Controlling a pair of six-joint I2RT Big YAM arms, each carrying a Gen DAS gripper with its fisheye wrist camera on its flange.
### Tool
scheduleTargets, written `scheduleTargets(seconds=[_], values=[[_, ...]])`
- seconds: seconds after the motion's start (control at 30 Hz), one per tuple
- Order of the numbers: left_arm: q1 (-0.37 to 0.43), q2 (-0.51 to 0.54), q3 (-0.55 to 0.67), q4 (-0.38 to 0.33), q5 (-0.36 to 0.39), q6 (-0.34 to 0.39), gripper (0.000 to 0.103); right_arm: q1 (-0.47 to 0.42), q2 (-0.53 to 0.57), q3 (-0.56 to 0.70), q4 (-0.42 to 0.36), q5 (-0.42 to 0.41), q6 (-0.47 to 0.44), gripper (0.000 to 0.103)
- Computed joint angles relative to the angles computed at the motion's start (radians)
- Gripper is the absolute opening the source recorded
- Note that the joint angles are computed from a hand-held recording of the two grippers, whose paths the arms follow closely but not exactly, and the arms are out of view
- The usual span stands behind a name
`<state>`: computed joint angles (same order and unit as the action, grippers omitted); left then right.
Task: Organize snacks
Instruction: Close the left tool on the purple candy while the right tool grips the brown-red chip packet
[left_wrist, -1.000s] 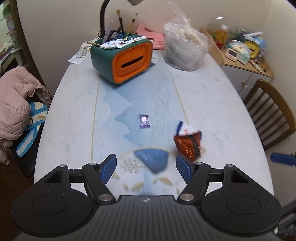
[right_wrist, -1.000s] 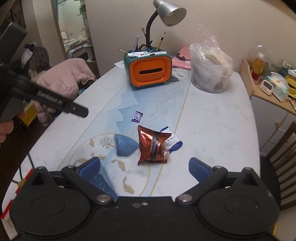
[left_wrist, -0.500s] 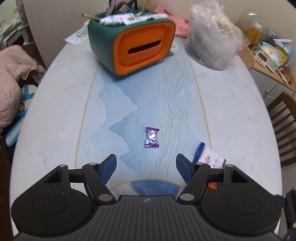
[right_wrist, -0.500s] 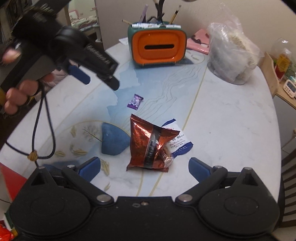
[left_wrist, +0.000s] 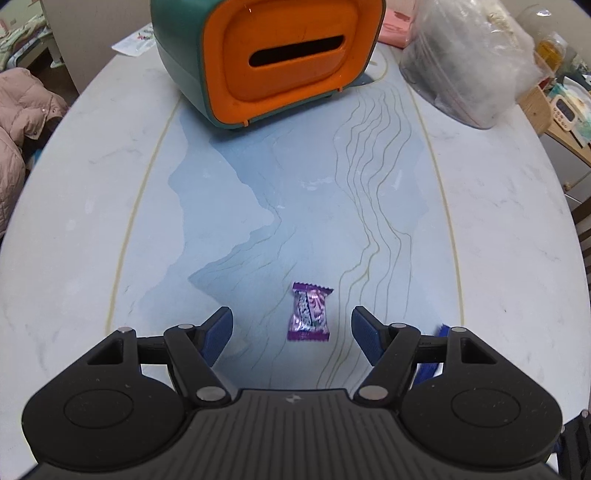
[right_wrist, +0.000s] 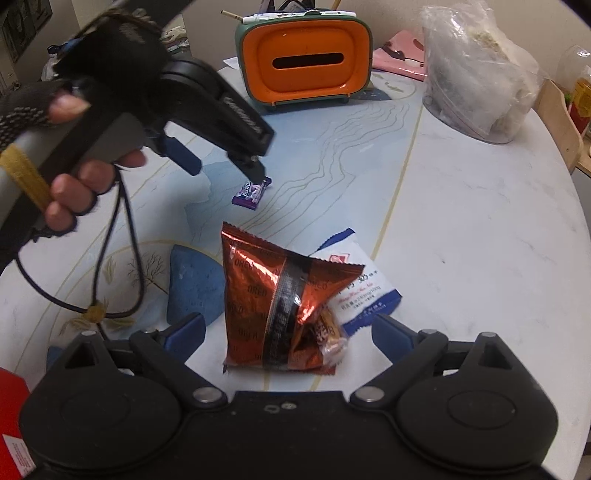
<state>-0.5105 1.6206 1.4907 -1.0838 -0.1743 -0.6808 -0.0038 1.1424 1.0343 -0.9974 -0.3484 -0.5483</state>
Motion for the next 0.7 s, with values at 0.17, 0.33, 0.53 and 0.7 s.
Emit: scheduleTargets(seconds=[0.17,0.33,0.53,0.7], values=[[0.000,0.037,0.016,0.008,0.005,-0.001,0.070,0.015,0.017,-0.006,0.028,0.015,0.015,0.093],[0.000,0.053,0.020,0.012,-0.001,-0.009,0.069,0.020,0.030,-0.006,0.042,0.025,0.021,0.089],[-0.015,0.053,0.008,0.035,-0.042,0.015,0.063,0.030,0.029,-0.013,0.050,0.029,0.035,0.081],[-0.037,0.060,0.011,0.021,-0.109,0.018,0.036,0.027,0.029,-0.012,0.051,0.021,0.054,0.071]])
